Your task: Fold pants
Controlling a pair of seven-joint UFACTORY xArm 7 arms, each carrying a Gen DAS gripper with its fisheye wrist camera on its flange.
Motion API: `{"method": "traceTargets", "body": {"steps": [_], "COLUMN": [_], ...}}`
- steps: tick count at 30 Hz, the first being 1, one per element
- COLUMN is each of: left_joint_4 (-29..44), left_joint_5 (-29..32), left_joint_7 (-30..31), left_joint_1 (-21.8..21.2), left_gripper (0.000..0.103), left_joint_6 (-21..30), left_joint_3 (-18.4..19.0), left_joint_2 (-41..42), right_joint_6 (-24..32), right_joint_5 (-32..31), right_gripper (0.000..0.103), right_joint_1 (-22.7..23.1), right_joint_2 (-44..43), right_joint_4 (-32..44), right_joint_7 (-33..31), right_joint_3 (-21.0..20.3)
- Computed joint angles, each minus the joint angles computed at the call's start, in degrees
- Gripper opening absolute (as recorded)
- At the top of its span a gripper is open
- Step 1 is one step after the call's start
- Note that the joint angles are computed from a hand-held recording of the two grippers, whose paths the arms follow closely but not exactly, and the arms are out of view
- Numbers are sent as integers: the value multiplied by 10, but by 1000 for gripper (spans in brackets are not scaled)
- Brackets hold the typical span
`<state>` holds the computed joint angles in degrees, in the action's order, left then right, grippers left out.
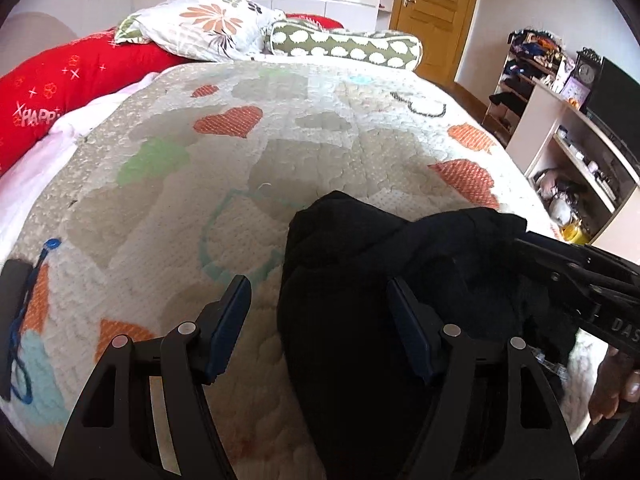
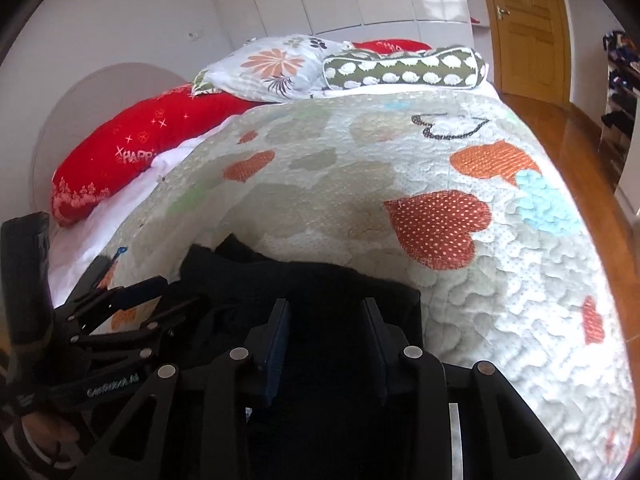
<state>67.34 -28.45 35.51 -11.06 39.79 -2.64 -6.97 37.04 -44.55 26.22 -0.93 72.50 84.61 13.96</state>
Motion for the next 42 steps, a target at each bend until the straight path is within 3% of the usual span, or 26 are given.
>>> {"method": "traceTargets", "body": {"steps": [9,16,21,26,30,42], "left_joint_4": [-80,-108,-121,-117,-117,-128], "left_joint_5": [-37,-25,-11,-3,7,25], "left_joint_7": [61,23,16,6,0,-16], "left_joint_1": [-13,-25,-29,-33,-35,-44], "left_gripper": [71,72,72,71,71,71], "left_joint_6": [25,9,-11,-1,2,-25], "left_joint_3": [26,25,21,28,27,20], "left_joint_2": [-99,-103,-116,-125,-130,-125], "right_joint_6": [63,59,89,91,123,88], "right_joint_5": [12,-12,-15,-18,-25,-12], "right_gripper": [34,35,36,40,42,45], "right_joint_1": [33,37,49,50,51,48], "right_joint_2": [-26,-22,-16,-36,-39,-21], "right_joint_4": [-17,-44,-28,-29,-15,-30], "right_joint_7": [-14,45,41,58,55,61], "right_joint_3": [38,44,44,47,58,46]}}
